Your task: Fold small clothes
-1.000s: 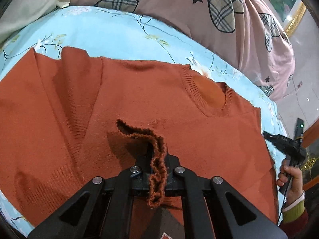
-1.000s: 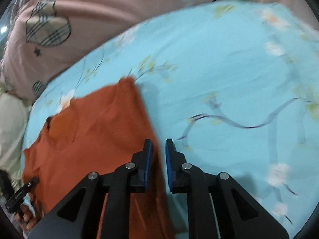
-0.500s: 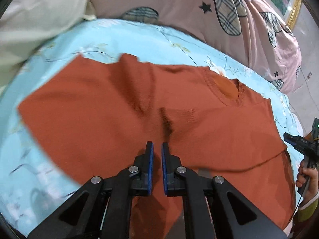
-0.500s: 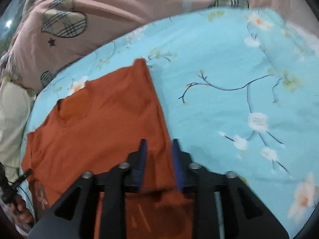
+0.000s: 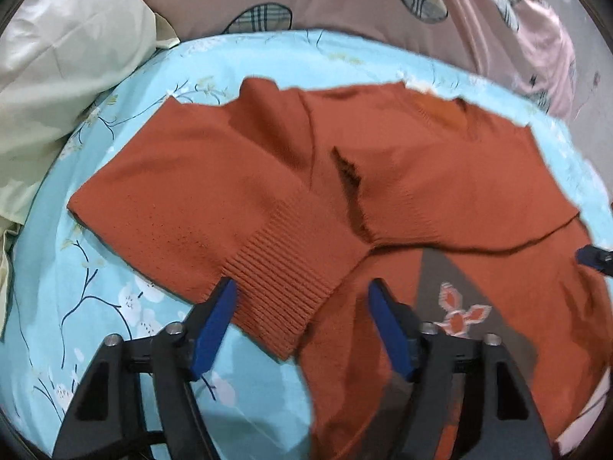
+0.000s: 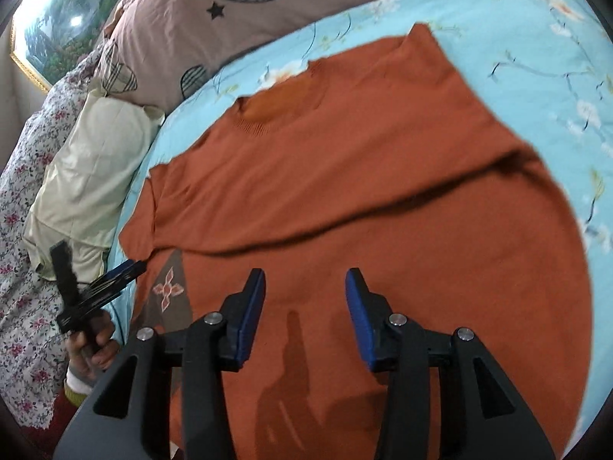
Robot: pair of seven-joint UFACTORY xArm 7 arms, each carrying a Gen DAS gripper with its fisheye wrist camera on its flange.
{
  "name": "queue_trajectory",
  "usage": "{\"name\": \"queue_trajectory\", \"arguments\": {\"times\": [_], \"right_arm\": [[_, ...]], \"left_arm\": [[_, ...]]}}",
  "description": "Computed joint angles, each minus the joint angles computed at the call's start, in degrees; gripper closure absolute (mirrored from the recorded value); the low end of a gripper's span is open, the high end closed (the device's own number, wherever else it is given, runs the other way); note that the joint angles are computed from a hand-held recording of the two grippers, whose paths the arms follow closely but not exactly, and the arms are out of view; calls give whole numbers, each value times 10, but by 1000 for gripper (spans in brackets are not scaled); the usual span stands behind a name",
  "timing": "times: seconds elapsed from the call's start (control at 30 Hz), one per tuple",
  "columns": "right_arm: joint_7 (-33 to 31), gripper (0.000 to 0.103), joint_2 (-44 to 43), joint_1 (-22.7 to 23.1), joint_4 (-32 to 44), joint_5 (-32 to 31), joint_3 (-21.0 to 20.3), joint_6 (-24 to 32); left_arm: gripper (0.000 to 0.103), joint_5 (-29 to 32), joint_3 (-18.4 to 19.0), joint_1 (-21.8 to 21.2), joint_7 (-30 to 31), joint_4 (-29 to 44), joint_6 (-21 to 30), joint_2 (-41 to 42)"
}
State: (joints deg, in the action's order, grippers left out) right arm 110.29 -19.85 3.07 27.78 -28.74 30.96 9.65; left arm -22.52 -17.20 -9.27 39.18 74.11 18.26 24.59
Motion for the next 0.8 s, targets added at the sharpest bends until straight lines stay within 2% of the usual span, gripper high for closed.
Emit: {"name": "queue_trajectory", "arguments": {"times": [0.03, 0.07, 0.13, 0.17, 0.33, 0.43, 0.57, 0.63, 0.8], "right_arm": [[-1, 58, 7, 2, 5, 1, 1, 3], [-1, 58, 10, 3, 8, 0, 0, 5], [3, 58, 16, 4, 13, -5, 0, 9], [7, 58, 16, 4, 15, -9, -1, 11], [34, 58, 17, -10, 31, -54, 8, 15], [44, 58, 8, -18, 31, -76, 8, 11], [40, 58, -32, -6, 5, -61, -13, 25], [30, 58, -57, 1, -12, -43, -22, 34], [9, 58, -134, 23, -72, 26, -43, 65]], "left_arm": [[69, 5, 6, -4, -8, 9, 5, 8], [81, -8, -3, 9, -4, 21, 22, 15], [94, -68, -35, 51, 25, 43, 56, 20], [98, -90, -39, 58, 36, 43, 57, 15], [99, -177, -44, 64, 71, 39, 62, -20], [99, -249, -66, 64, 109, 46, 98, -43], [99, -328, -94, 41, 158, 66, 154, -55], [99, -336, -97, 11, 154, 88, 175, -41], [99, -261, -64, -111, 102, 149, 138, 36]]}}
